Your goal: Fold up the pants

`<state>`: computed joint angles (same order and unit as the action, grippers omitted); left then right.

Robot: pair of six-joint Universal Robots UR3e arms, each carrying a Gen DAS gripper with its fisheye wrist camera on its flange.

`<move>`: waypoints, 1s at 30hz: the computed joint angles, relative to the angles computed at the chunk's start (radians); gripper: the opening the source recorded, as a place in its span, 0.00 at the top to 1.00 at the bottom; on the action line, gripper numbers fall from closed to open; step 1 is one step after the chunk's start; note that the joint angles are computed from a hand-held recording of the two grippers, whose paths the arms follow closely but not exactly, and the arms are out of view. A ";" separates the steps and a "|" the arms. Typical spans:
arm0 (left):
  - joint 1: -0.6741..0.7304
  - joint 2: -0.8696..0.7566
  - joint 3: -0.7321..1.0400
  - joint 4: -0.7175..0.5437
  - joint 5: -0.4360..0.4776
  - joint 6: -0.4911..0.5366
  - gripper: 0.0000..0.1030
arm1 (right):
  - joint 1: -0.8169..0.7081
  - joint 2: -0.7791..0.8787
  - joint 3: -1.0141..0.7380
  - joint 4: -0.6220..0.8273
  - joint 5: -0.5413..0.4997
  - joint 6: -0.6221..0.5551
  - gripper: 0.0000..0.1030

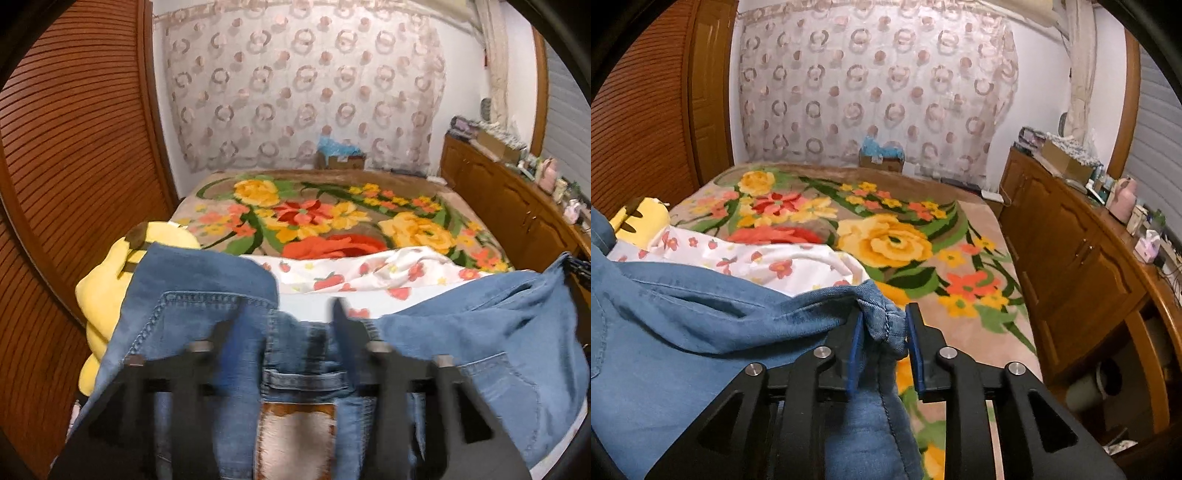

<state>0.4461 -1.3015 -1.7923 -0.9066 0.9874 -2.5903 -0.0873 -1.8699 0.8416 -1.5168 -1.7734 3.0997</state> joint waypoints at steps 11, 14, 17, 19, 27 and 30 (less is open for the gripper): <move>-0.067 0.033 0.024 -0.133 -0.102 0.111 0.22 | 0.207 -0.033 0.048 -0.085 -0.133 0.073 0.56; -0.139 -0.021 0.060 -0.123 -0.067 0.114 0.22 | 0.162 -0.048 0.087 -0.101 0.015 0.040 0.55; -0.222 -0.080 0.101 -0.121 -0.015 0.107 0.22 | 0.139 -0.050 0.147 -0.127 0.131 0.009 0.55; -0.251 -0.087 0.092 -0.110 0.002 0.112 0.22 | 0.146 -0.034 0.191 -0.143 0.182 -0.008 0.55; -0.267 -0.062 0.028 -0.104 -0.007 0.122 0.22 | 0.204 0.069 0.294 -0.189 0.270 -0.089 0.55; -0.257 -0.043 0.002 -0.115 -0.026 0.138 0.22 | 0.221 0.111 0.301 -0.197 0.278 -0.102 0.55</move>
<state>0.1891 -1.3443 -1.7900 -1.0212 0.9616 -2.4526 0.1340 -1.7585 1.1421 -1.7134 -1.4956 2.9972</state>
